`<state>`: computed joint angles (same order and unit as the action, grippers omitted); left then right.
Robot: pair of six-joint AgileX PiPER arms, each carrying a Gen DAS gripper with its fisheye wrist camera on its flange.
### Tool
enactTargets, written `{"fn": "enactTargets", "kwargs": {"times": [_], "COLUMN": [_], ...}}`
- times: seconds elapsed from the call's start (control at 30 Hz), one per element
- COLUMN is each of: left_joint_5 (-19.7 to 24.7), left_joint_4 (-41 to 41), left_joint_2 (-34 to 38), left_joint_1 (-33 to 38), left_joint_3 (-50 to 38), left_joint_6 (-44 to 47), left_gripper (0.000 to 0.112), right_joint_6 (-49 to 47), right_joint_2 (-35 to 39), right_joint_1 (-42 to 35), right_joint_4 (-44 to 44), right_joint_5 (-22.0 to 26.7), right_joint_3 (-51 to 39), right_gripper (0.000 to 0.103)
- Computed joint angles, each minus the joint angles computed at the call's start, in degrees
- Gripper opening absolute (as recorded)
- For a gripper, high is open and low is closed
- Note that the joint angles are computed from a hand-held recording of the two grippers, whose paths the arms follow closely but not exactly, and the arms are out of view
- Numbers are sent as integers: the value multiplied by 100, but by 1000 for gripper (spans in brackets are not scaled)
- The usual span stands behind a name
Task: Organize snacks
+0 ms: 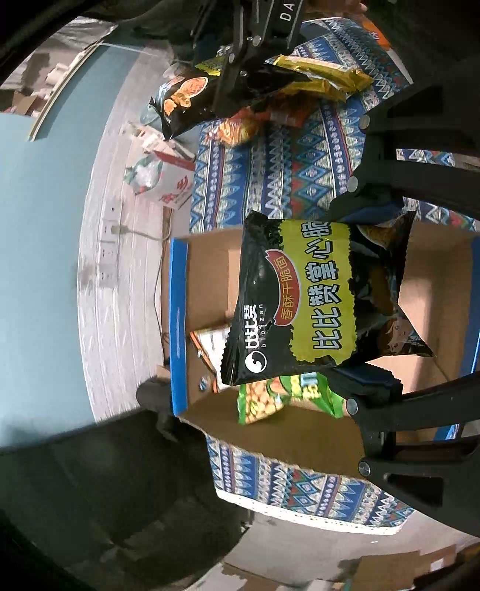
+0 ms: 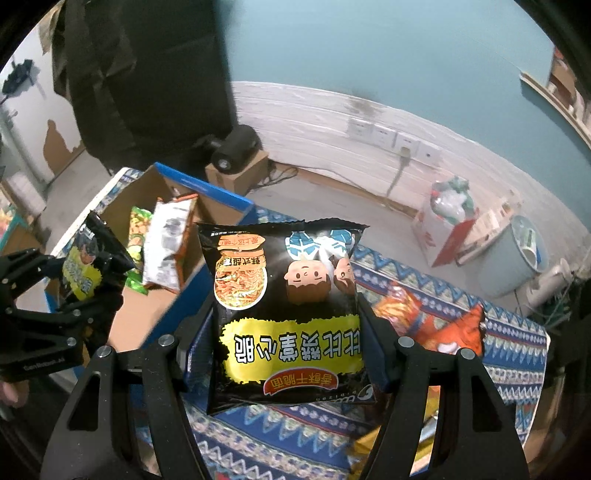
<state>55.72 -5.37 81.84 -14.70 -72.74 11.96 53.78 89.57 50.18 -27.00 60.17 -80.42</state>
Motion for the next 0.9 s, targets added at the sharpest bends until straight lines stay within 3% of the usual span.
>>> {"fn": "enactTargets", "kwargs": {"times": [0.5,0.9], "left_joint_5": [-100,-74], "left_joint_4": [-159,69], "left_joint_2": [251,513], "left_joint_1": [1083,1504], "left_joint_3": [42,5], "left_joint_6": [486,409], "left_gripper": [63,63], "right_joint_6": [-591,-1113], "right_joint_2": [1476,2435], "right_joint_1": [118,130], "right_joint_4": [413,987], "right_joint_5": [183,334], "right_joint_3": [-1841,-2961], "right_gripper": [69,69]}}
